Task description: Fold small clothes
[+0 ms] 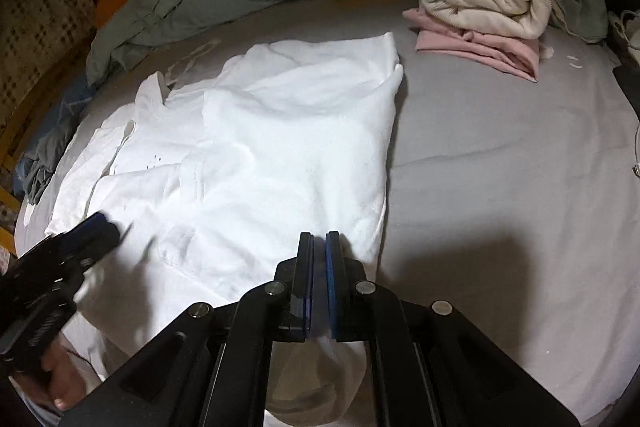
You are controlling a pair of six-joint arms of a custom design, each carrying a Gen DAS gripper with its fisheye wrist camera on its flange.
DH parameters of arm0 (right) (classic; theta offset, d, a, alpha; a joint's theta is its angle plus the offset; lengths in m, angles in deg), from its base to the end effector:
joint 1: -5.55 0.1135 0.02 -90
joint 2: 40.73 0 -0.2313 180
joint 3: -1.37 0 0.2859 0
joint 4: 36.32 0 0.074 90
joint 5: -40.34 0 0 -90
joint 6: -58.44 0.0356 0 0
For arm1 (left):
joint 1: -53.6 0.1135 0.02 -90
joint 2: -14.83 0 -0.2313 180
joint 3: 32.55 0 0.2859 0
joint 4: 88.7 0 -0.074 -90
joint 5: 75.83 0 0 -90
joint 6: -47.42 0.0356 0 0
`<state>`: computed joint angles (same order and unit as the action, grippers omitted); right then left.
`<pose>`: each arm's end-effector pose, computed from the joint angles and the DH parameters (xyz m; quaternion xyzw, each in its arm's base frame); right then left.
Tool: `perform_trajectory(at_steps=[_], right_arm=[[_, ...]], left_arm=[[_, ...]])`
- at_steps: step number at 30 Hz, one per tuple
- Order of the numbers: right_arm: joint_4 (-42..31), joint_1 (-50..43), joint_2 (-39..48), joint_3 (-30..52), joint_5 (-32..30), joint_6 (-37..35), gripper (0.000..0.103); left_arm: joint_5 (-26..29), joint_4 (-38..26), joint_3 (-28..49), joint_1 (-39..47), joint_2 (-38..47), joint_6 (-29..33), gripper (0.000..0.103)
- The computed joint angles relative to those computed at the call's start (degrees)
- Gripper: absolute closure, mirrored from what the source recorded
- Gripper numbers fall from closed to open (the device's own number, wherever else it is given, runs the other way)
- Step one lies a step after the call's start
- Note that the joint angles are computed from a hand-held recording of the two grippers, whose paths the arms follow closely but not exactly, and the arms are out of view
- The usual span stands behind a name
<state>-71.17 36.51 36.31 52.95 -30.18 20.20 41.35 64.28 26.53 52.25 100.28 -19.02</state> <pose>0.2458 0.1336 0.1226 0.2146 0.9292 0.0441 0.2976 0.3203 -0.0238 0.1323 0.2711 0.8852 -0.1601 0.3425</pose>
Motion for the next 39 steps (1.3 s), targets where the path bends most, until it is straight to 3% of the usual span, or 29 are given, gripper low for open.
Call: perform_trajectory(at_steps=[3,4,6,7,10,13,15,19,25,28,31,33,34,35,36,37,39], right_arm=[[3.04,1.15,-10.63,-7.83,-0.5,3.95,0.097],[3.13,2.21,-14.1,-9.91,0.38,5.22,0.091],[-0.88,7.54,-21.34,-13.29,7.13,9.78,0.067],[-3.01,10.47,-23.24,-14.05,10.87,12.13,0.05],[-8.94,17.06,-25.49,-14.21,17.45,18.47,0.047],[-10.46,19.73,-27.23,-16.62,18.77,25.82,0.047],[-9.27,19.94,-27.82,-18.6,18.47,28.16,0.052],[-4.35,20.47,-24.99,-18.73,18.24,26.14,0.063],[-3.21,22.34,-5.34,-10.05,15.96,25.57,0.069],[-7.44,25.15,0.07,-5.66,19.44,26.66,0.069],[-9.9,27.7,-3.42,-6.0,23.06,29.34,0.069],[-14.96,30.18,-5.49,-5.08,28.53,33.63,0.08],[-18.42,31.12,-5.73,-4.01,31.22,35.99,0.097],[-22.18,31.82,-4.93,-2.41,33.76,39.2,0.099],[-25.26,32.4,-4.33,-1.32,36.28,42.19,0.099],[-26.81,32.1,-3.98,-0.7,37.36,43.35,0.101],[-21.44,29.32,-6.17,-2.57,34.21,36.9,0.101]], left_arm=[[2.64,-1.16,-3.15,5.56,-3.73,5.14,0.071],[3.1,-0.44,-4.89,7.85,-5.58,6.14,0.071],[4.38,1.51,-7.66,12.55,-8.83,7.05,0.067],[5.26,2.05,-8.17,14.67,-9.68,7.16,0.062],[5.75,6.62,-9.68,20.54,-11.31,4.81,0.047],[4.37,11.55,-8.38,24.51,-8.77,2.4,0.047],[2.62,13.22,-6.03,25.58,-5.95,1.74,0.047],[2.13,13.06,-1.25,28.22,-1.55,-1.22,0.047],[0.36,12.62,1.66,29.32,3.34,-3.01,0.047],[-0.26,13.43,-0.14,29.34,2.6,-2.21,0.047],[-0.32,13.94,-1.43,29.51,1.62,-1.13,0.047],[0.16,14.21,-1.07,29.74,1.66,-1.54,0.047],[0.25,14.66,-0.78,29.8,1.76,-2.14,0.048],[0.28,14.98,-0.43,29.73,1.9,-2.56,0.053],[0.19,15.06,0.07,29.58,2.19,-2.86,0.07],[-0.09,14.74,0.99,29.29,2.85,-3.17,0.08],[0.3,14.04,2.88,28.99,4.52,-4.11,0.086]])
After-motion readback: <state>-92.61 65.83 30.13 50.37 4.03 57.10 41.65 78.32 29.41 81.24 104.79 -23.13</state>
